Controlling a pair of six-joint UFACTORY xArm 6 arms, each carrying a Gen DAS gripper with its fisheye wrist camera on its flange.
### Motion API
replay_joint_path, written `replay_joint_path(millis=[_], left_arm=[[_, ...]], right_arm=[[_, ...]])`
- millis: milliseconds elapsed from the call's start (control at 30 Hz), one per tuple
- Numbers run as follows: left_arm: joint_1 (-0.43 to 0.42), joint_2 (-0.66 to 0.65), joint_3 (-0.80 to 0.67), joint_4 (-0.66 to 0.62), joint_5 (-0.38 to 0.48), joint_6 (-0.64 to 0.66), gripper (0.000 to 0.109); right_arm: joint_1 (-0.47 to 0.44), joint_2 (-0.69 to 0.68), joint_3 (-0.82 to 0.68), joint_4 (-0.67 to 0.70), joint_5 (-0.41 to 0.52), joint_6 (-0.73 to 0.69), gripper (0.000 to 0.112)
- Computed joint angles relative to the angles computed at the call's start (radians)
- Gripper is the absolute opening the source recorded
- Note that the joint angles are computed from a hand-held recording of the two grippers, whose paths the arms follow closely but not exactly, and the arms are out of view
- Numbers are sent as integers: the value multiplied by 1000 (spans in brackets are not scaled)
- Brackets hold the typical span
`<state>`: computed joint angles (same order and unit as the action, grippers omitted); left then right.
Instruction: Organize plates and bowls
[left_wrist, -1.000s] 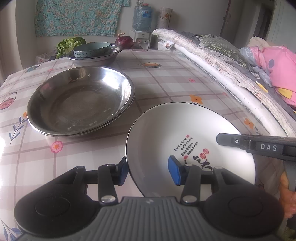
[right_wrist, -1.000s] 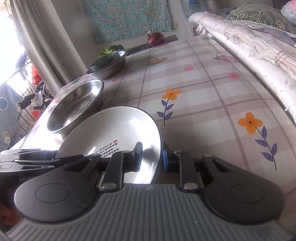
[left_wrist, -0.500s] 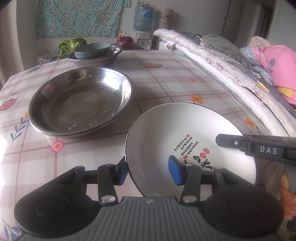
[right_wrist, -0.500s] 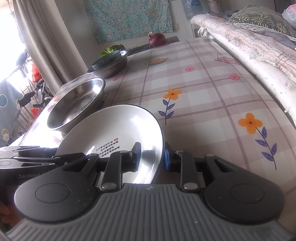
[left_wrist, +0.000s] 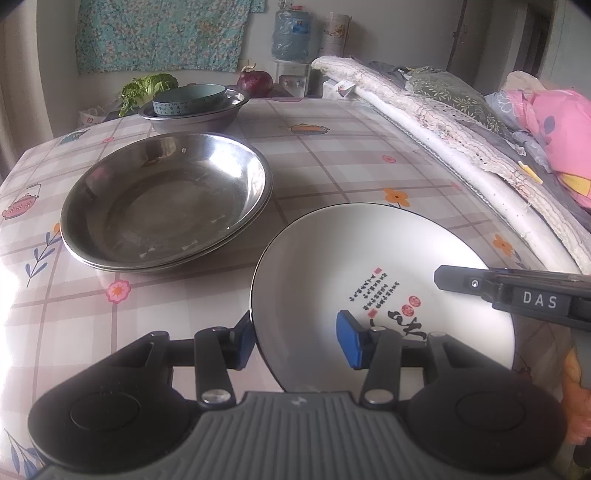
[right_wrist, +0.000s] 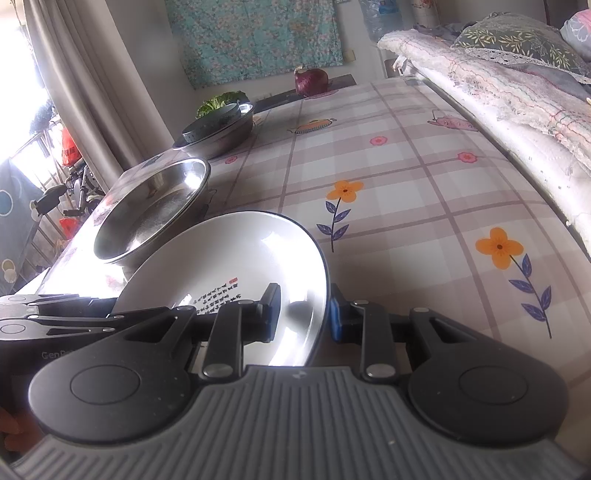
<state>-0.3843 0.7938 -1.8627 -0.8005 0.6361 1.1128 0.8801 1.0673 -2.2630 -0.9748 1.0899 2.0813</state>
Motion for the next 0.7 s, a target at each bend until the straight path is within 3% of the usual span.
replay_joint_path(millis=[700], left_arm=[[4,-6,1,5,4,-9,47]], right_arm=[[4,-8,2,1,11,-2,26]])
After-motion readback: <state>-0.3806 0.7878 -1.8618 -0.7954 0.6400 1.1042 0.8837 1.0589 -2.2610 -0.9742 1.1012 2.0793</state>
